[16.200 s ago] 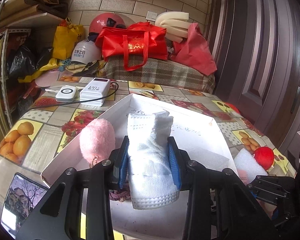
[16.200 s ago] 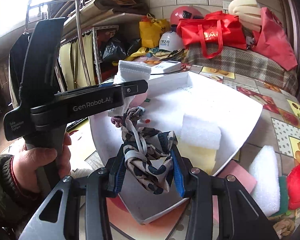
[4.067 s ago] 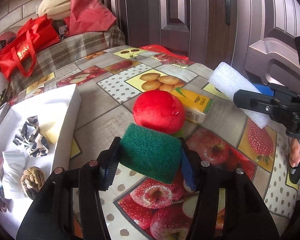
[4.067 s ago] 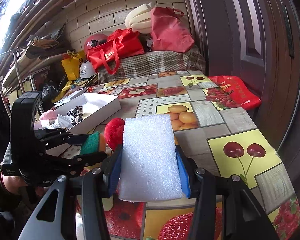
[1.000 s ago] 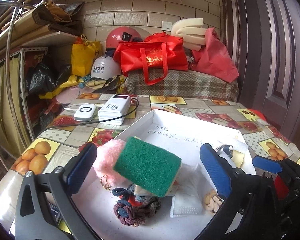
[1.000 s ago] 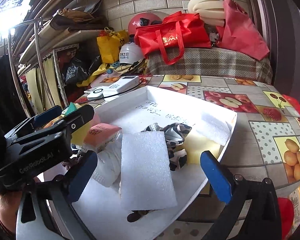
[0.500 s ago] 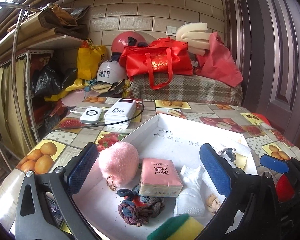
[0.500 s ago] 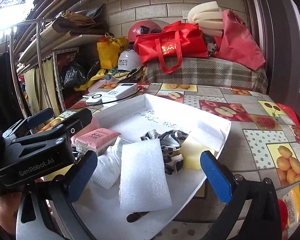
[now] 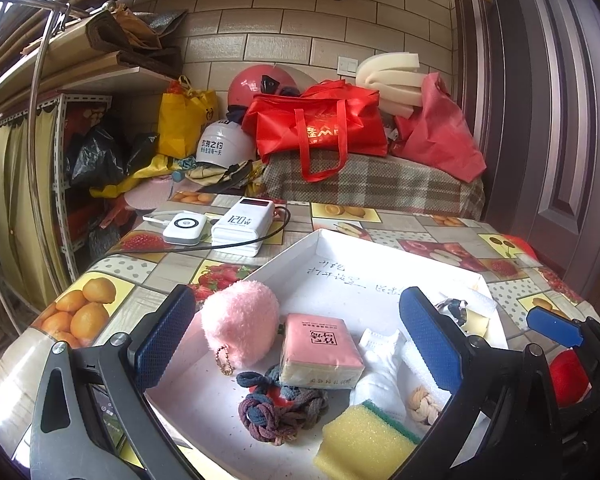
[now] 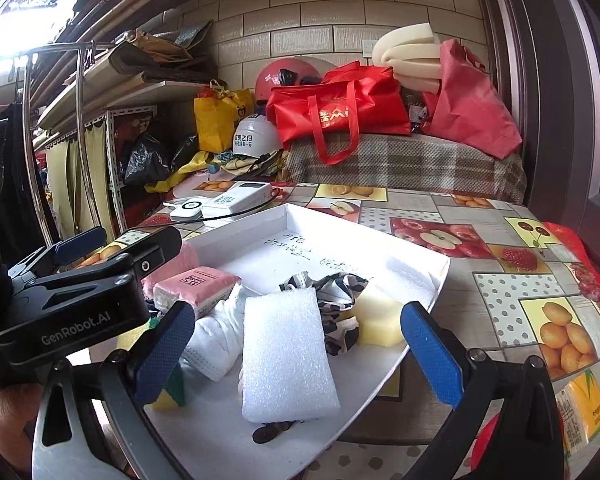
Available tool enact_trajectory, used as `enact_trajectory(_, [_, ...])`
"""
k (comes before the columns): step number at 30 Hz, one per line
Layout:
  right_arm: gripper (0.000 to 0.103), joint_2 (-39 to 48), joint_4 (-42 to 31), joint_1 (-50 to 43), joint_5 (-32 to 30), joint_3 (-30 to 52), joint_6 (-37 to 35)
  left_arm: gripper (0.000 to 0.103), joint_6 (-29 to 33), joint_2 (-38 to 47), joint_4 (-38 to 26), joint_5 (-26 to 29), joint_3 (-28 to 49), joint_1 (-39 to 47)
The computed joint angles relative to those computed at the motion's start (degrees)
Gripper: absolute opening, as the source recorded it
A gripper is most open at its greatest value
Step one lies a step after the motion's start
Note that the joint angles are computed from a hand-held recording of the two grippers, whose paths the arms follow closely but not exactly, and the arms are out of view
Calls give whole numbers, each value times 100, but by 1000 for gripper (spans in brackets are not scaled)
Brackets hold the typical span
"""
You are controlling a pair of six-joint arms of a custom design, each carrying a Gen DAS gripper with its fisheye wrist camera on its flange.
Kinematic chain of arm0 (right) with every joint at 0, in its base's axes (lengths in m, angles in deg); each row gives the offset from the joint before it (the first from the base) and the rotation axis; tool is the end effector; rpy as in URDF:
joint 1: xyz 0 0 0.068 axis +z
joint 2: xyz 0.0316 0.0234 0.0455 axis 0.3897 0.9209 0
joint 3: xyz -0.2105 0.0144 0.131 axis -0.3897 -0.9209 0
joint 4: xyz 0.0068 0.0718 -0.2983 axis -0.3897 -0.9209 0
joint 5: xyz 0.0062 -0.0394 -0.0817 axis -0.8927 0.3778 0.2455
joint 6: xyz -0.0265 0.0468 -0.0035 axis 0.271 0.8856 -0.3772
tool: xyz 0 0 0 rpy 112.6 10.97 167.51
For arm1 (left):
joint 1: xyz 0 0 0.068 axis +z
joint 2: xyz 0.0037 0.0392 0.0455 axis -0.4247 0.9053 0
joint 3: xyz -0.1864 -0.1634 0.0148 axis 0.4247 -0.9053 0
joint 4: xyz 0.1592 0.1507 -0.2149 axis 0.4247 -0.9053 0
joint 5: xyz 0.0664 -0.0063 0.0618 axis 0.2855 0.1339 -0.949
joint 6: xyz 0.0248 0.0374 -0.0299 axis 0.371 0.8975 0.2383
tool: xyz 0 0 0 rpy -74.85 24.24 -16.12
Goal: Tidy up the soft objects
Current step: 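Lower the foam block and scouring pad into the tray and open both tools, then withdraw both open tools from the tray toward the remaining items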
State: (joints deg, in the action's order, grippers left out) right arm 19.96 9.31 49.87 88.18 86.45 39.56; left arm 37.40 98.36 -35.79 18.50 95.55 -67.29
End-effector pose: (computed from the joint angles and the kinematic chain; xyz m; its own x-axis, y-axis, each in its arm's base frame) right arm 0.2166 0.0956 0.1148 -0.4445 -0.0023 -0.8958 -0.0467 0.9987 0.0206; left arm 0.2812 -0.2362 0.0852 -0.3409 -0.0207 -0.9399 0.2749 0.9539 -0.1207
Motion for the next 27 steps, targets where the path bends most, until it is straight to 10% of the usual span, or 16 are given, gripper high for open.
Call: enact_trajectory(27, [103,-2647,-1256,384,335,-1054,-10,103,6,-375,167,-640,-494,-550])
